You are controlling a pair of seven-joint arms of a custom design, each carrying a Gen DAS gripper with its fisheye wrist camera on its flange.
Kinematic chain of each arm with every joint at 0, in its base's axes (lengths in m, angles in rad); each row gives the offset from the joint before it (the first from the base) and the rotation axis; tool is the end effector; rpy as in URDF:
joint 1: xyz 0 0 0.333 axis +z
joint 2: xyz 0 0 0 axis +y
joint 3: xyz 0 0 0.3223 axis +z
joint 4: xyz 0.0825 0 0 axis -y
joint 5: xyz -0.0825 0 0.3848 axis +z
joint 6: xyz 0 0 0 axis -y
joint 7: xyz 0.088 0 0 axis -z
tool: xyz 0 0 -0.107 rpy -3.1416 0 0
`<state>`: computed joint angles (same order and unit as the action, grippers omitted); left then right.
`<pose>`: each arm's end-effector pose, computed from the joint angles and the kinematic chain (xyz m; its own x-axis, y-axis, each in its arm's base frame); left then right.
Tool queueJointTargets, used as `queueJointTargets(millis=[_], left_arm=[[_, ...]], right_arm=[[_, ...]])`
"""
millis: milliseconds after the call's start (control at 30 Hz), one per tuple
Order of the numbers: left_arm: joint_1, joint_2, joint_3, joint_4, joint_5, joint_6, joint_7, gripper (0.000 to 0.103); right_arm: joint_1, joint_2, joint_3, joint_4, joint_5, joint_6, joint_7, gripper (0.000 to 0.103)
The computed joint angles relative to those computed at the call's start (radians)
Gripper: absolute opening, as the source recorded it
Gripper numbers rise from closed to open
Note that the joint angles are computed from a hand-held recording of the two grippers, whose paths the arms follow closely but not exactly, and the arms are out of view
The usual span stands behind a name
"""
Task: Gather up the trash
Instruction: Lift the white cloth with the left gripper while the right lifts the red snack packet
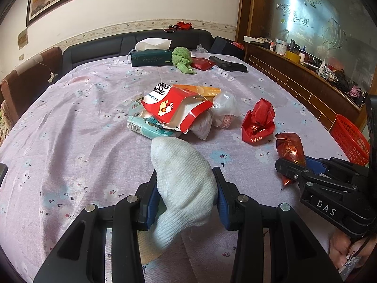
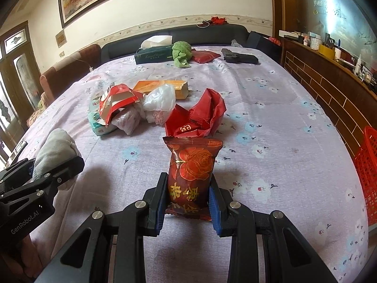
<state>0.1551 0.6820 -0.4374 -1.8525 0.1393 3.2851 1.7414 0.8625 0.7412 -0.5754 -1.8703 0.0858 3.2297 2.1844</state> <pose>0.6761 -0.1615 0.2824 -0.4082 -0.9111 0.0578 -0.6282 0.2344 -0.7419 0.6447 0.2421 0.2564 -0.1029 -0.9894 -0.1022 -0.6985 0.1450 -0.7008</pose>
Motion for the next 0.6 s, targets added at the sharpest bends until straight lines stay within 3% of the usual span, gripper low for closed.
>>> queueJointTargets(millis=[433, 600], left_arm=[[-0.007, -0.001, 0.007, 0.002, 0.000, -0.002, -0.004, 0.040], [-0.060, -0.010, 0.063, 0.006, -0.014, -0.004, -0.013, 0.040]], right_arm=[[0.012, 0.001, -0.015, -0.004, 0.000, -0.003, 0.010, 0.034], [0.017, 0.002, -0.021, -0.007, 0.005, 0.001, 0.012, 0.034]])
